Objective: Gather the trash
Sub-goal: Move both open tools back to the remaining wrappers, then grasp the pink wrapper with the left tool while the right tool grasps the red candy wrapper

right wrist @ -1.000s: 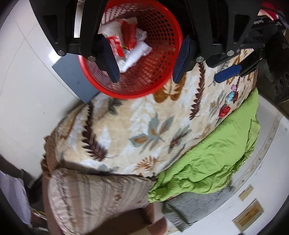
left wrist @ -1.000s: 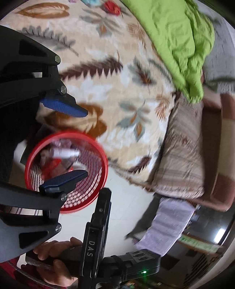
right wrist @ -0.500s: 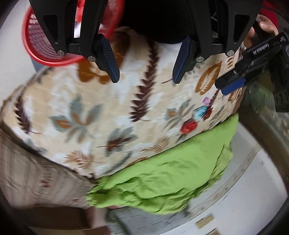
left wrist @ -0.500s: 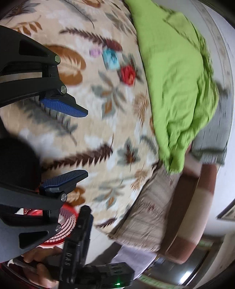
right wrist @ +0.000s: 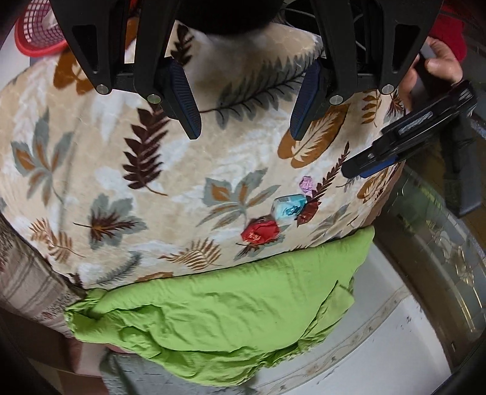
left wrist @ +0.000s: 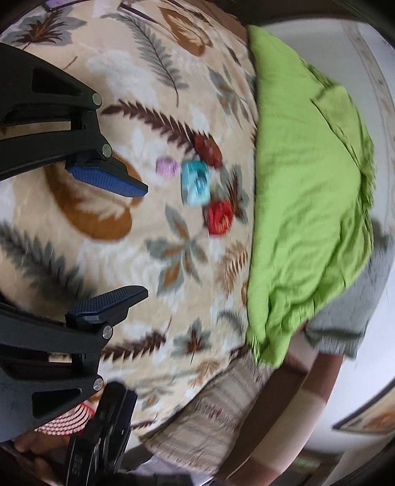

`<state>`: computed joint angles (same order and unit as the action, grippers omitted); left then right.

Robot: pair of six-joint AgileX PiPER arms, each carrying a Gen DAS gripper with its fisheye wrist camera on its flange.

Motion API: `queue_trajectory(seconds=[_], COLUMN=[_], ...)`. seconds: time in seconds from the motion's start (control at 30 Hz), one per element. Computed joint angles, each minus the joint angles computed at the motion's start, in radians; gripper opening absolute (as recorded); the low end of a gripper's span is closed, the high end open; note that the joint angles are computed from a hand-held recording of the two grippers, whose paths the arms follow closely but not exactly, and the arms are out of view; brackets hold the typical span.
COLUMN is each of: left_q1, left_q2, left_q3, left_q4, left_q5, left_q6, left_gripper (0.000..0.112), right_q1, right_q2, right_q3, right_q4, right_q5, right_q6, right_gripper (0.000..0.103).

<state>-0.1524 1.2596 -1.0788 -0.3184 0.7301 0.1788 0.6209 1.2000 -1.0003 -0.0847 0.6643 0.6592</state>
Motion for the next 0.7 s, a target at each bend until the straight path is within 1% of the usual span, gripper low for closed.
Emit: queue_trajectory(seconds=[0.07,0.17,0.27,0.33,0.37,0.47,0.53,0.57,0.63,0.67,0.7], left_q1=[0.048,0.134,0.183,0.187,0.188,0.161,0.152,0.146,0.133,0.126,0.122], left_q2=[0.041,0.131,0.233,0.301,0.341,0.420,0.474,0.496,0.506,0.503,0.500], left_q3=[0.001,-0.015,-0.055,-0.092,-0.114,-0.158,-0.189,-0.202,-0.198,-0.192,-0.187], left_q4=[0.003,-0.047,-0.075,-0.067,-0.086,-0.034,-0.025,-0.014,0.023,0.042,0.057], left_q5=[-0.022,-0.038,-0.049,-0.056,-0.057,-0.080,-0.082,-0.084,-0.123,-0.141,-0.153], left_q6=[0.000,0.034,0.047,0.026,0.042,-0.015,-0.042,-0.059,-0.091,-0.099,-0.107], left_gripper=[0.059,0.059,0.059,0.052,0.051,0.044,0.033,0.030,0.020,0.020,0.020], right_q1=[-0.010,-0.025,-0.048,-0.071,-0.082,-0.117,-0.152,-0.163,-0.187,-0.193,-0.203], right_q2=[0.028,0.066,0.124,0.164,0.182,0.260,0.330,0.360,0.454,0.482,0.538], right_q3=[-0.021,-0.049,-0.086,-0.112,-0.125,-0.197,-0.264,-0.296,-0.394,-0.422,-0.480], right_q4=[0.027,0.056,0.109,0.156,0.179,0.231,0.297,0.321,0.359,0.372,0.388], right_q5=[-0.009,-0.019,-0.037,-0.046,-0.050,-0.047,-0.045,-0.036,-0.013,-0.012,-0.004], right_q6=[-0.032,-0.079,-0.143,-0.196,-0.221,-0.288,-0.349,-0.373,-0.406,-0.416,-0.428], right_gripper=[0.065,0.065,0.065,0.065,0.065,0.065,0.065,0.065,0.065,0.066,0.066])
